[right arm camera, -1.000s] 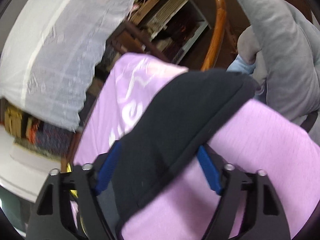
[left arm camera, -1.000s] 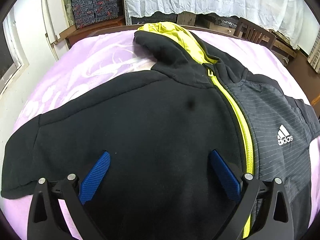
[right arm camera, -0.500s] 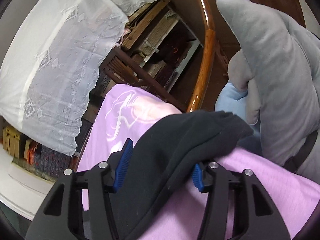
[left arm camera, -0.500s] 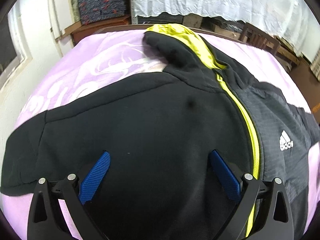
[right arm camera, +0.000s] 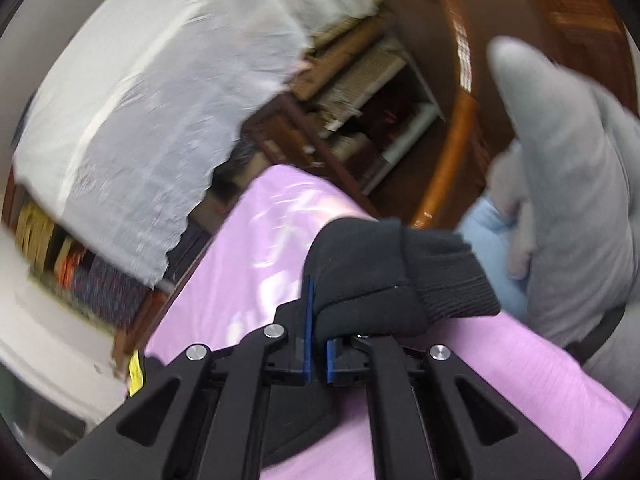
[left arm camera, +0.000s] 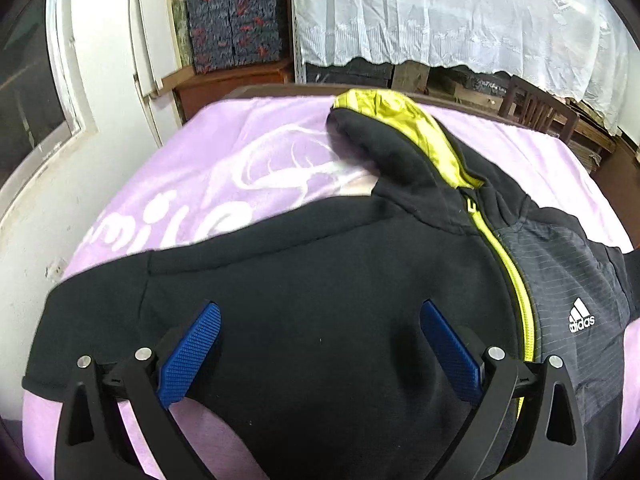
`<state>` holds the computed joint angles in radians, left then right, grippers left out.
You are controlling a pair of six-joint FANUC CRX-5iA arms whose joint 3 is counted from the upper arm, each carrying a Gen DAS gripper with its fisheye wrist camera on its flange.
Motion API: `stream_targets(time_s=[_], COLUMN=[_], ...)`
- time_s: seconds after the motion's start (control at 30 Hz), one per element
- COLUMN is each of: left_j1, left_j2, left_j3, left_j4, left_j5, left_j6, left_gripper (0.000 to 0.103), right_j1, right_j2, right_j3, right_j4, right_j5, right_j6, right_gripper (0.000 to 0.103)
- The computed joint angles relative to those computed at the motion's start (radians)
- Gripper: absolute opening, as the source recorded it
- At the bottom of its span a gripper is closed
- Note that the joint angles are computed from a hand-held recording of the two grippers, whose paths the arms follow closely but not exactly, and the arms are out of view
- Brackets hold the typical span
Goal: Fold large clothes
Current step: 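Carry the sleeve across the hoodie body with the right gripper and lay it down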
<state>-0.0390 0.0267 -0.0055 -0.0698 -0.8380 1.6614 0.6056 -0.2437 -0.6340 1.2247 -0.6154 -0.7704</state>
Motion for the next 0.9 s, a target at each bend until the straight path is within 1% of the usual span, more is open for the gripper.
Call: stream_targets(time_s=[0.1,0.2,0.37,0.53,0.6,0.7,0.8,0.87,0.9], left_j1=[0.005,0.011,0.047,0.064,0.073,0.089,0.101,0.103,0.102], left_j2=[0.016,0.014,0.008,-0.006,-0.01,-0.013,-0.013,-0.014,-0.014], left_j3=[0.01,0.004,-0.016,-0.023,-0.028,-0.034,-0.038,-0.042,-0.042], left_j4=[0.018,0.025,0.1,0.114,0.129,0.161,0.19,0.2,0.201], left_j5=[-0.019,-0.017,-0.018,-0.016,-0.013,-0.013,-0.015,-0.014,-0.013], left_j6=[-0.02,-0.023,-0.044,-0.033,-0.037,-0.046,-0.057,-0.068,-0.071], left_gripper=[0.1,0.1,0.1,0.1,0.1,0.1,0.1,0.1,0.1], right_j1=[0.062,0.119,0.203,0.279,0.293,0.329,0.362,0.38,0.385], right_j2=[0.033,0.08,0.183,0.29,0.322,0.393,0.468,0.527,0.564], right_j3=[0.062,0.14,0.285,0.412,0.447,0.535,0.638,0.736,0.802], right_j4=[-0.022,-0.055,-0.135,-0.205,-0.234,-0.315,-0.445,-0.611,-0.721], right_j5=[-0.022,-0.028,-0.061,-0.051,-0.038,-0.046,-0.064,-0.105,-0.152], right_j6=[0.077,0.154,0.308,0.397,0.427,0.526,0.682,0.855,0.96], right_gripper=[0.004,0.004,0.004,0.004,0.005,0.005,0.006,0.009,0.009])
